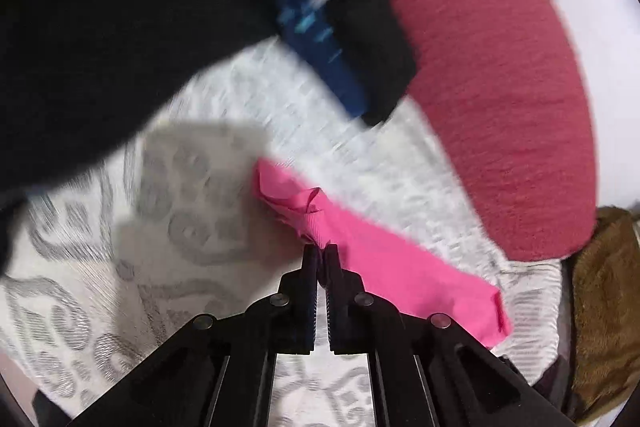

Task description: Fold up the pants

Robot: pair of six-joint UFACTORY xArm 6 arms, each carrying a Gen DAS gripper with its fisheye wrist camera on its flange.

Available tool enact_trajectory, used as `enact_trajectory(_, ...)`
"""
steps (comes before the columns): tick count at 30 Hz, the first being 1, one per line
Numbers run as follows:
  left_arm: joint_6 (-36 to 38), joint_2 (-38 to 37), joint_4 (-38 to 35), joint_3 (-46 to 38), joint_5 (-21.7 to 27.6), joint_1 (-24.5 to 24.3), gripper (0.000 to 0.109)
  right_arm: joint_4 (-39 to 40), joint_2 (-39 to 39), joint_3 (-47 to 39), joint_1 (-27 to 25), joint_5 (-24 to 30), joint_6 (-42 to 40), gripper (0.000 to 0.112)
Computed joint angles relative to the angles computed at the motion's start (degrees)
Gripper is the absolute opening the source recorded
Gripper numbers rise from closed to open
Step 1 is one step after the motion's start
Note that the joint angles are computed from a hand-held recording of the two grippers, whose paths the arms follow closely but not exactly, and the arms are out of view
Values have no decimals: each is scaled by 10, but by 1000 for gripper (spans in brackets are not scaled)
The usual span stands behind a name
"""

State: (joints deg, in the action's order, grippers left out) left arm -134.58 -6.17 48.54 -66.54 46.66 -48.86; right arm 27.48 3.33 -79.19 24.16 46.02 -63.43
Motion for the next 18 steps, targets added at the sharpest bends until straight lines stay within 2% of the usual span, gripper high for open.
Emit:
enact_trajectory(1, 8, 2, 1, -11, 24, -7, 2, 6, 3, -6, -7, 0, 5, 49)
enact_trajectory(3, 46, 13, -19, -48, 130, -30, 1, 14, 9, -17, -19, 3, 16, 49)
enact_trajectory(4, 46, 8, -27, -47, 167, -38, 1, 18, 14, -24, -28, 5, 23, 49)
enact_trajectory(6, 12, -18, -55, -11, 202, -43, 1, 18, 18, -29, -39, 8, 34, 49)
enact_trajectory(7, -4, -29, -66, 5, 205, -45, 1, 18, 22, -33, -46, 14, 42, 49)
enact_trajectory(9, -34, -50, -68, 38, 178, -47, 1, 10, 29, -41, -61, 25, 65, 49)
enact_trajectory(11, -12, -39, -68, 22, 176, -51, 2, 3, 39, -54, -79, 40, 89, 49)
enact_trajectory(14, 87, 25, -87, -64, 164, -43, 6, 0, 55, -77, -114, 49, 119, 49)
enact_trajectory(16, 151, 81, -90, -134, 139, -36, 14, -11, 75, -107, -146, 55, 159, 49)
enact_trajectory(18, 245, 172, -111, -249, 113, -27, 19, -25, 98, -144, -178, 65, 208, 49)
